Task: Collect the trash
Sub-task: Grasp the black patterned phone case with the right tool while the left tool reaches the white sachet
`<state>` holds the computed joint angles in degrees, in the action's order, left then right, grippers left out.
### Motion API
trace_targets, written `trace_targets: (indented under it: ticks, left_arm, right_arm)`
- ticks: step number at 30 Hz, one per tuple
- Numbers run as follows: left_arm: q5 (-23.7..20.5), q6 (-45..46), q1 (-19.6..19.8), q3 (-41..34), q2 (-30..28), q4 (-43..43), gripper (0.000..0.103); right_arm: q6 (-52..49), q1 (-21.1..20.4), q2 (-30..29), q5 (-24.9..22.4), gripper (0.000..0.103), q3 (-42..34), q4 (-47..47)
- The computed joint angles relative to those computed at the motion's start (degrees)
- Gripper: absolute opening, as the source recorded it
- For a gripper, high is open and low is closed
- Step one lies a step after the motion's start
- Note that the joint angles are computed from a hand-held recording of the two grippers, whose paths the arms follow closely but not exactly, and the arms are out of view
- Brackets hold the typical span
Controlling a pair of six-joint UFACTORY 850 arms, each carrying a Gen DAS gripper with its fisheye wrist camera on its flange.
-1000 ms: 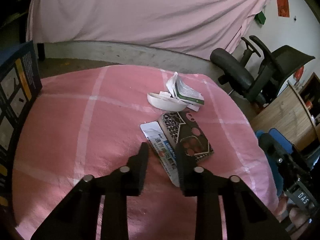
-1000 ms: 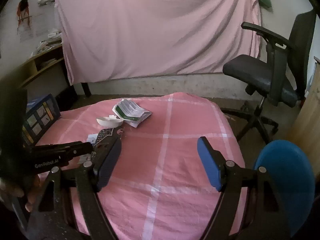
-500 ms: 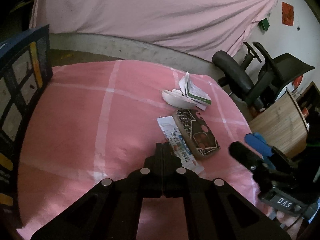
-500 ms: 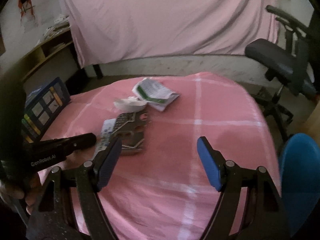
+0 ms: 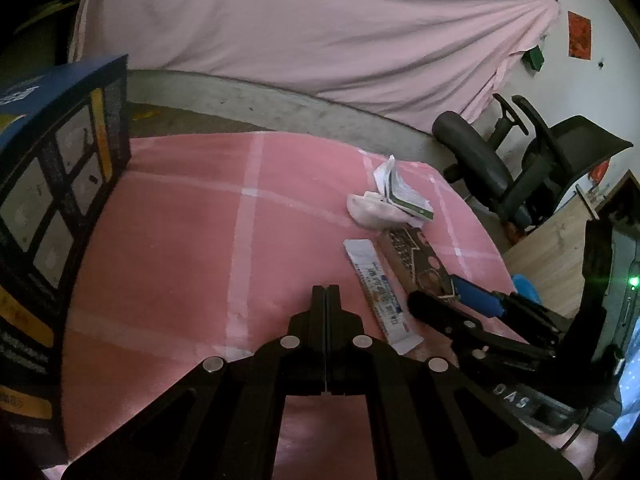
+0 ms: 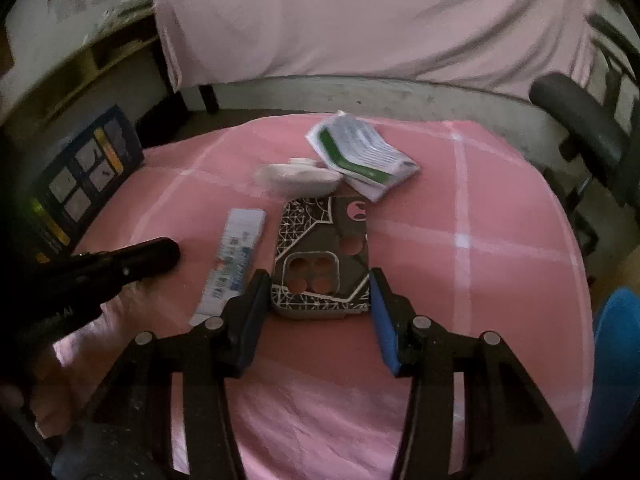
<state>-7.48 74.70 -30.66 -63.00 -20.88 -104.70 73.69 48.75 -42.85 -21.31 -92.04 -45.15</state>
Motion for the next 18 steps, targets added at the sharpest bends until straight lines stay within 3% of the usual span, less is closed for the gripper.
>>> trace_targets:
  ticks: [6,11,13,18]
  left_arm:
    - [-2.48,-5.37,-0.46,-1.37,-0.95,6.40,0.003]
    - [-0.88,-2.00,-2.30,-2.75,-1.62,3.96,0.030]
    - [0.01,-0.54,-2.90,-3.20,-1.90,2.18,0.033]
    - [1.36,-11.97,-3.89,-5.50,-3.48,13.27,0.036]
  right_arm:
    - [16.73,0.31,5.78,-2.08,0.072,8.39,-11.99]
    - [31.77,0.64,9.64,-3.58,0.072,13.98,-21.07]
    - [33.63,0.71,10.16,-4.76,0.072,14.65,-21.58]
    - [37.51,0.24,11.51,-4.17,0.072,16.48,-24.27]
